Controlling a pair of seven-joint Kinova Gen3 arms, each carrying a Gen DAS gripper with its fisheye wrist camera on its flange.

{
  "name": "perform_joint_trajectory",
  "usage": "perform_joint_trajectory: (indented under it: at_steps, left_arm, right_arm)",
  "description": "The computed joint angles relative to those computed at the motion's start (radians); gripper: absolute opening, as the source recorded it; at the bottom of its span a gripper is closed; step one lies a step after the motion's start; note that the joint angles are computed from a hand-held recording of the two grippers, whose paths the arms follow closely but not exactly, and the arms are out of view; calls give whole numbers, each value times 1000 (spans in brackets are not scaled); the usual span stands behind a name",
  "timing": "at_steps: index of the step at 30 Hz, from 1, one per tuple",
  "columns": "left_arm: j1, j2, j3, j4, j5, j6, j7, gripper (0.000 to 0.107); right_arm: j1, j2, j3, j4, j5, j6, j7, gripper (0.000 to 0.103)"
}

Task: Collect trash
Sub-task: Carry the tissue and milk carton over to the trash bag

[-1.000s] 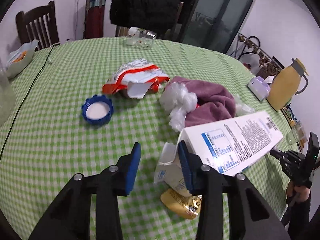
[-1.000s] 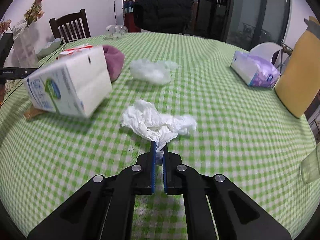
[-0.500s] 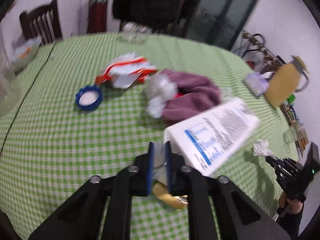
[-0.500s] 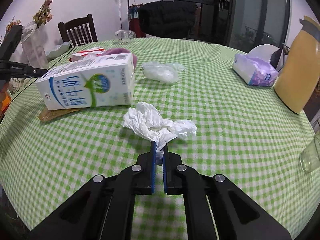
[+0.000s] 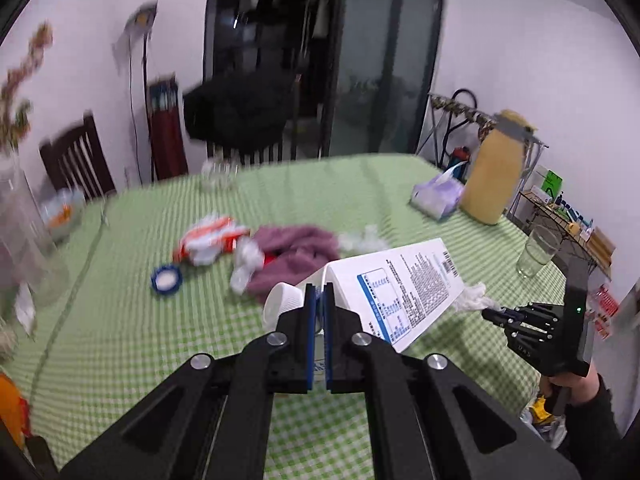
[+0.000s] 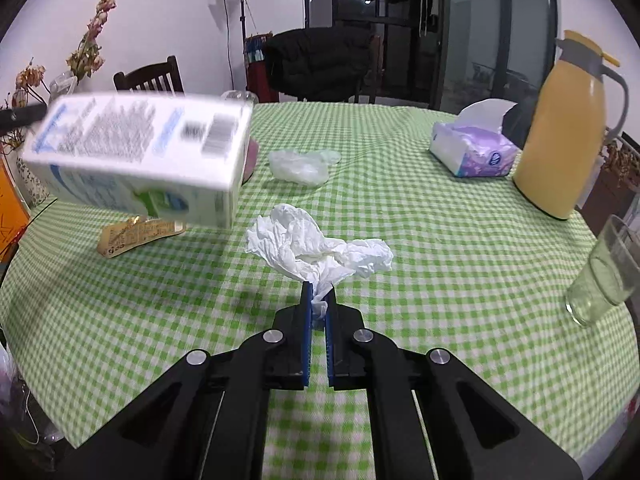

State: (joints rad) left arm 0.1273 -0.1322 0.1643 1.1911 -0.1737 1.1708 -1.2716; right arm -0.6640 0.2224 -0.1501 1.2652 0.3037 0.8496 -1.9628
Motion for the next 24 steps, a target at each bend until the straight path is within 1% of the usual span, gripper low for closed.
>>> perform_joint_trajectory:
  at_steps: [2, 4, 7, 10, 13, 16, 18, 21, 24]
  left_arm:
    - [17, -13, 25, -8, -33, 1, 25, 0]
    - [20, -19, 51, -20, -45, 11, 31, 0]
    - [36, -28, 71, -23, -42, 20, 45, 0]
    - [58, -28, 112, -21, -56, 18, 84, 0]
    - [100, -16, 149, -11, -52, 5, 107, 0]
    - [169, 25, 187, -20, -47, -18, 93, 0]
    - [226, 78, 207, -53, -40, -23, 74, 0]
    - [321, 162, 244, -105, -105, -34, 86, 0]
    - [406, 228, 251, -141, -137, -55, 96, 0]
  right_arm:
    - [-4, -26, 2, 25, 13, -7, -15, 6]
    - [-5, -60, 0, 60, 35, -13, -40, 6]
    - [12, -120, -13, 118, 63, -17, -70, 6]
    - [60, -190, -27, 184, 50, -14, -56, 6]
    - [129, -253, -31, 240, -15, 3, -3, 6]
    - [212, -342, -5, 312, -96, 41, 59, 6]
    - [261, -402, -1, 359, -93, 72, 57, 6]
    - [338, -498, 23, 435, -104, 115, 67, 6]
    - [413, -584, 60, 511, -121, 140, 86, 6]
